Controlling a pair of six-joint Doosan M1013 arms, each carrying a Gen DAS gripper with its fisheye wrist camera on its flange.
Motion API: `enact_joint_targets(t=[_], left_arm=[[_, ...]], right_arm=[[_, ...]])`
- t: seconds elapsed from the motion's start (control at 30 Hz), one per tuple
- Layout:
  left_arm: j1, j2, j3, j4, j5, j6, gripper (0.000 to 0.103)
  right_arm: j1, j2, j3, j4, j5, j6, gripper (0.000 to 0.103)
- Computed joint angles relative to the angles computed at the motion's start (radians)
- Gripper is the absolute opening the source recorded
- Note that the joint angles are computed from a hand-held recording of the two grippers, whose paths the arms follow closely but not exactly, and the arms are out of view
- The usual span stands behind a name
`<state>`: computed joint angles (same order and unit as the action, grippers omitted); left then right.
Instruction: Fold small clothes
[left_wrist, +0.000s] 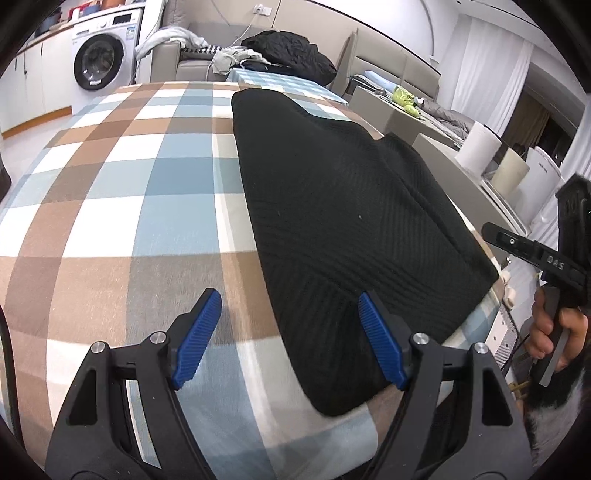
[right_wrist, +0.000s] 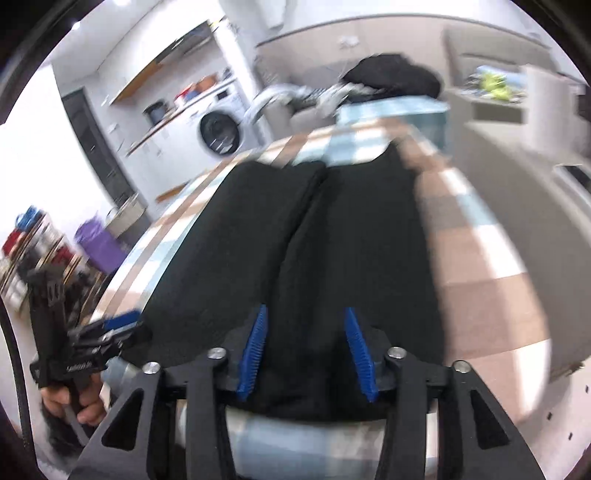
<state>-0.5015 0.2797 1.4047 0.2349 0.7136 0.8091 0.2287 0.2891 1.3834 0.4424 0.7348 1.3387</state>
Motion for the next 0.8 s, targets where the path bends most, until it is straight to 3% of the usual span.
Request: enact_joint_targets(t=[0.07,0.17,0.2,0.27,0.33,0.37,0.4,0.5,0.8], left_arm=[[0.016,0.019,-0.027,-0.065,0.017,0.036,0.075],[0.029,0.036,-0.047,-0.121,0.004,0.069,0.070],[0.035,0.040,-0.052,-0.154,-0.003,0.092,0.060],[0.046,0.048,-0.060,-0.220,-0.013,0.123,0.050],[0.047,0.052,-0.063,-0.217,-0.022,0.121,0.032],[0.043,0.053,-0.065,-0.192,-0.017,0.105,0.022],[0.042,0.053,-0.066,-0.183,-0.016,0.098,0.019],[0.044,0.047,-0.055,-0.171,-0.025,0.066,0.016],[0.038,0.007,-0.015,0.045,-0.004,-0.098,0.015]], right_arm=[[-0.007,0.011,-0.015,-0.114,-0.001,0.131,0.052],[-0.027,0.047,-0.050,-0.121,0.050,0.180,0.052],[-0.032,0.057,-0.058,-0.118,0.061,0.189,0.051],[-0.037,0.075,-0.073,-0.083,0.081,0.164,0.049],[-0.036,0.084,-0.080,-0.055,0.086,0.110,0.047],[-0.031,0.085,-0.083,-0.064,0.090,0.103,0.036],[-0.027,0.091,-0.092,-0.066,0.097,0.090,0.025],[-0.010,0.101,-0.108,-0.096,0.115,0.099,0.021],[0.028,0.138,-0.164,-0.069,0.164,0.062,0.020]])
